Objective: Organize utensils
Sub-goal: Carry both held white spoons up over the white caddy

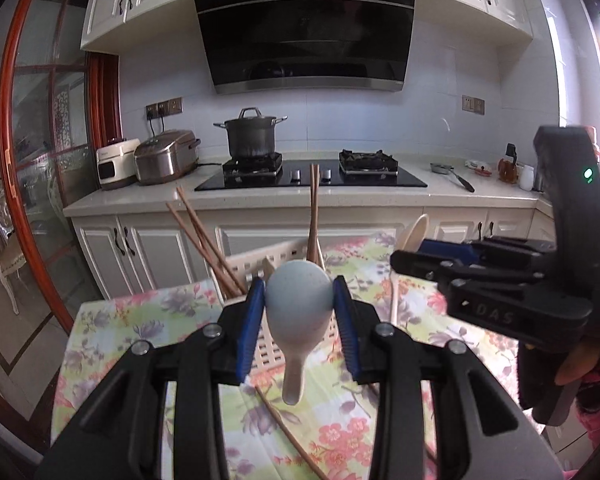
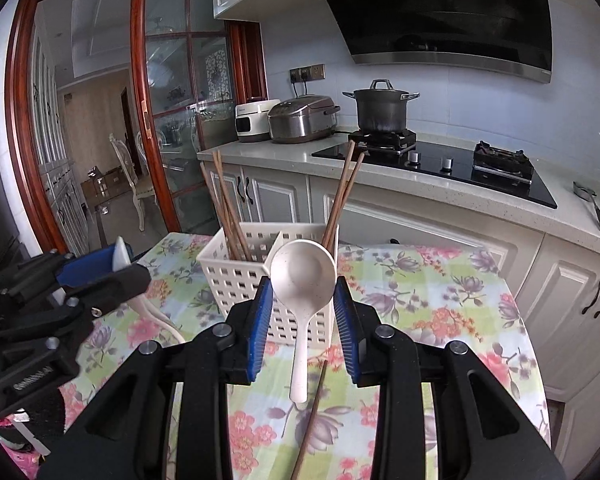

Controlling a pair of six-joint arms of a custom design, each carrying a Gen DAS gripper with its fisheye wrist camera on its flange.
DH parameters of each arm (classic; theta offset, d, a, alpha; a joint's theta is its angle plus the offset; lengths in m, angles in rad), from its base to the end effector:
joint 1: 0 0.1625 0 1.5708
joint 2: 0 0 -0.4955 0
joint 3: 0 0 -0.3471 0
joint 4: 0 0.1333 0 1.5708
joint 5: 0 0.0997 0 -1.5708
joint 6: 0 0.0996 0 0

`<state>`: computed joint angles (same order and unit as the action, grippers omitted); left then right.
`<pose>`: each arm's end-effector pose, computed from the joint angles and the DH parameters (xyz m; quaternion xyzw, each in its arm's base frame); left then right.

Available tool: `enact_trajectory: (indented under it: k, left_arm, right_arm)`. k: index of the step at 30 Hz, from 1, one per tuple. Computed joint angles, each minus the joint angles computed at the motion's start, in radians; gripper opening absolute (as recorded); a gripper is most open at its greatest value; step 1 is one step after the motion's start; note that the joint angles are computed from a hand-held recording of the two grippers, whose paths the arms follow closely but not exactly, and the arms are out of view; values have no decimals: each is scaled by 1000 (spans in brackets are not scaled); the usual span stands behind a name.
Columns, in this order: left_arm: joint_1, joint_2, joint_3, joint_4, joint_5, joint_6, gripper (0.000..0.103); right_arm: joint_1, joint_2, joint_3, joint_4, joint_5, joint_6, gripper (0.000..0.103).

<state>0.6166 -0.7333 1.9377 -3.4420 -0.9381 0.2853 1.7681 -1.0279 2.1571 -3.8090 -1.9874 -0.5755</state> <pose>-0.3951 -0.5156 0.1686 0.4387 0.7902 -0.3903 0.1756 0.1951 -0.5018 0.3216 0.2126 -0.8115 0.4729 0.2695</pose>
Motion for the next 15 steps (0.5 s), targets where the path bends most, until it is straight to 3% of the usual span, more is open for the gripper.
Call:
enact_trajectory:
  k: [15]
  left_arm:
    - [21, 17, -237, 159, 4, 35, 34]
  right_arm:
    - [38, 42, -193, 117, -50, -26, 32]
